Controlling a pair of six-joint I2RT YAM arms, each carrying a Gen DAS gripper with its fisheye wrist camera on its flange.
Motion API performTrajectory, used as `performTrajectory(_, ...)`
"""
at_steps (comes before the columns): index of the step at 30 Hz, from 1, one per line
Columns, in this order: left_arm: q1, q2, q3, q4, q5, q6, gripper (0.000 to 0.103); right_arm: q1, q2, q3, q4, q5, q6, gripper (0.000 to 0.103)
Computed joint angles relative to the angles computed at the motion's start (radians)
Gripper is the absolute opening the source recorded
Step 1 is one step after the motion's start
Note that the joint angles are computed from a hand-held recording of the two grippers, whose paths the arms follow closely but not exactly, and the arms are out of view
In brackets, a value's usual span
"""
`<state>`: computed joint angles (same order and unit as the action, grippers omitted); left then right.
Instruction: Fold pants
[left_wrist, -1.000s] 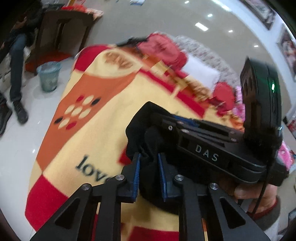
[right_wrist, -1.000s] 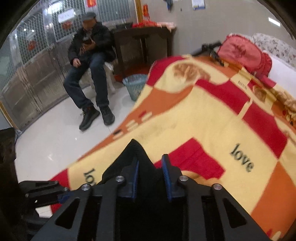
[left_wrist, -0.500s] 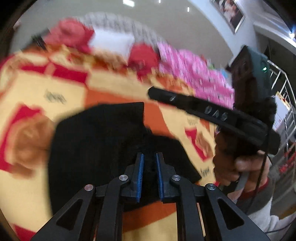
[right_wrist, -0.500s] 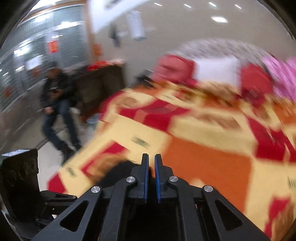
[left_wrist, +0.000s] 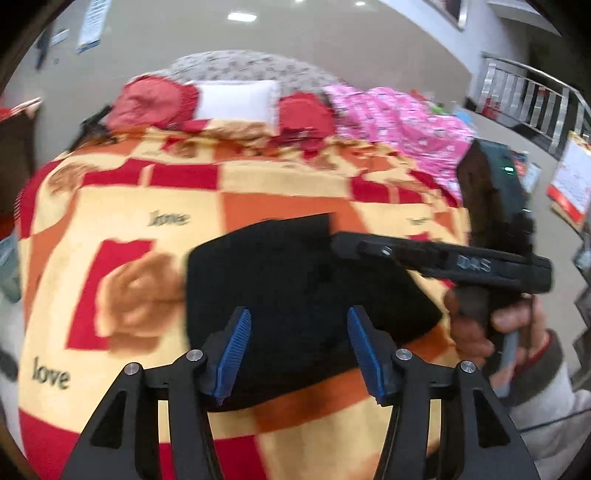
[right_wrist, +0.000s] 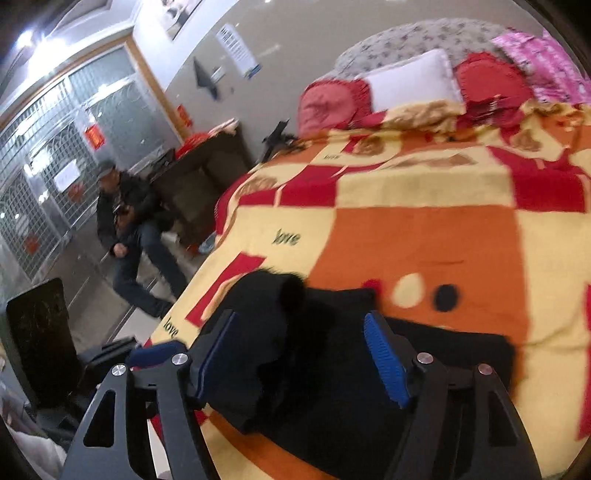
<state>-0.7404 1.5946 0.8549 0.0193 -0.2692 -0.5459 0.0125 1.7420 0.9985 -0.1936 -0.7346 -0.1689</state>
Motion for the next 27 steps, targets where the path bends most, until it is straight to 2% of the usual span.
performTrajectory(2,0.015,0.017,0.002,-0.004,-0.022,-0.037,0.054,0.050,0.039,0.014,0.015,0.040,0.014,0.071)
performTrajectory(3,0.020,0.012,-0.018,0.004,-0.032,-0.062,0.054,0.074,0.062,0.021,0.022,0.070,0.024,0.067)
performTrajectory(5,0.021,0.030,-0.022,0.001,-0.039,-0.118,0.053,0.121,0.099,0.029,0.049,0.107,0.045,0.019)
performTrajectory(7,-0.019,0.060,-0.003,-0.004,-0.058,-0.176,0.053,0.152,0.100,0.027,0.051,0.113,0.045,0.012)
performTrajectory(13,-0.067,0.054,0.078,0.007,-0.097,-0.113,0.057,0.055,-0.108,-0.054,-0.003,0.047,-0.071,0.010)
performTrajectory(16,-0.091,0.125,0.173,0.013,-0.089,-0.094,0.061,-0.047,-0.168,-0.062,-0.042,0.033,-0.107,0.010)
performTrajectory(18,-0.094,0.206,0.258,-0.009,-0.080,-0.085,0.061,-0.103,-0.167,-0.056,-0.063,0.041,-0.131,0.010)
performTrajectory(22,-0.084,0.397,0.466,-0.151,-0.068,-0.099,0.061,-0.172,-0.091,-0.046,-0.074,0.118,-0.165,0.011)
performTrajectory(24,-0.074,0.480,0.572,-0.240,-0.078,-0.105,0.064,-0.178,-0.021,-0.035,-0.054,0.173,-0.148,0.015)
performTrajectory(25,-0.080,0.512,0.612,-0.252,-0.107,-0.092,0.066,-0.181,0.009,-0.028,-0.038,0.176,-0.134,0.022)
performTrajectory(27,-0.089,0.532,0.668,-0.295,-0.124,-0.079,0.067,-0.185,0.025,-0.024,-0.019,0.202,-0.117,0.027)
